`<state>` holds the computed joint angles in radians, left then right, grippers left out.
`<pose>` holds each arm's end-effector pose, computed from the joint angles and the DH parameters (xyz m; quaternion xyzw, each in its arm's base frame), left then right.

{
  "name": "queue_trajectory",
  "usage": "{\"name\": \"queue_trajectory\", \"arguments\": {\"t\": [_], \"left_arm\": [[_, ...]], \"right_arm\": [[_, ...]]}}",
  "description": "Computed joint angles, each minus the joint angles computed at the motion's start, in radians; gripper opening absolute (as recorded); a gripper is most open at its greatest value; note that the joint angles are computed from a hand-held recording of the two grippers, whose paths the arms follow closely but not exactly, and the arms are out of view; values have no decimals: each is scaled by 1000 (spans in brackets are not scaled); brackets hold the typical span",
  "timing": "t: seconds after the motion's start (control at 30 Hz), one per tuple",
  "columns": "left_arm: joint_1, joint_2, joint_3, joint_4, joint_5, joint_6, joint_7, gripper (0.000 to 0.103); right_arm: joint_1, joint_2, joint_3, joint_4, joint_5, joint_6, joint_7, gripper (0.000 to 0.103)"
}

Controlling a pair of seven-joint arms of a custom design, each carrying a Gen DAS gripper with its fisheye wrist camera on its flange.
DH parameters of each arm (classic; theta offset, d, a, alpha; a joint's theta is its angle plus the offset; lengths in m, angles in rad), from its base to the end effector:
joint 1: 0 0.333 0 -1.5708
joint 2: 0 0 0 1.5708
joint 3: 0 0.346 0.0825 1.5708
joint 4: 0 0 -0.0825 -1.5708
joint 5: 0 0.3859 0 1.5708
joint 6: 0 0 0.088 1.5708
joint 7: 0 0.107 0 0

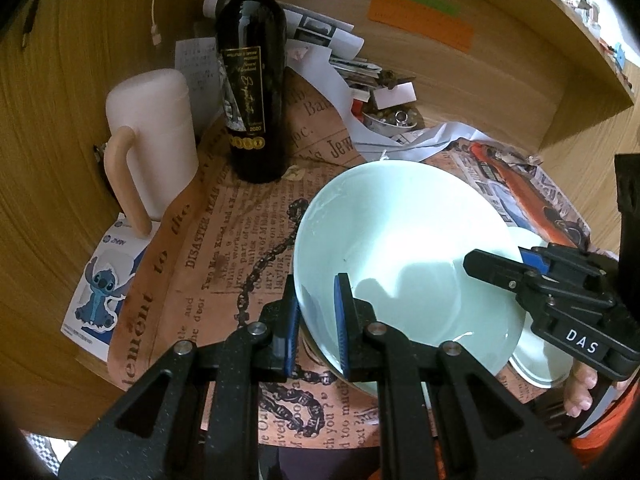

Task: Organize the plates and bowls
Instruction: 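Lower the mint green bowl into the dotted white bowl and open both tools, then close both tools on the rim of the stacked dishes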

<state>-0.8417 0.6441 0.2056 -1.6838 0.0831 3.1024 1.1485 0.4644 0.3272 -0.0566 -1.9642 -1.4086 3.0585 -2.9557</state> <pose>0.5781 -0.4752 0.3466 -0.5147 0.7655 -0.3512 0.1606 0.5441 0.3227 0.3748 -0.6561 0.6343 -0.2024 0.3553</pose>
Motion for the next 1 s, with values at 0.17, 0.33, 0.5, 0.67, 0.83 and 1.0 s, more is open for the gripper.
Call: {"name": "queue_trajectory", "arguments": {"t": [0.17,0.33,0.5,0.67,0.83,1.0], "left_arm": [[-14,3,20,0,2,1,-16,15],[-50,6,68,-3,15,-1,-45,15],[-64,-14,87,-33,22,37,-54,28],[-23,-39,39,-69,-34,71,-14,53],[127,-38,-146,-53,-86,17,90,53],[242,-9,-294,-10,-125,-43,173,53]], "right_arm": [[21,-3,11,6,21,-90,-61,23],[19,-19,14,7,-53,-116,-2,40],[-7,-46,44,-2,-156,-155,83,48],[-53,-46,63,-20,-90,-108,35,50],[-76,-26,59,-45,111,-39,-135,50],[-116,-11,103,-67,358,-3,-378,50]]}}
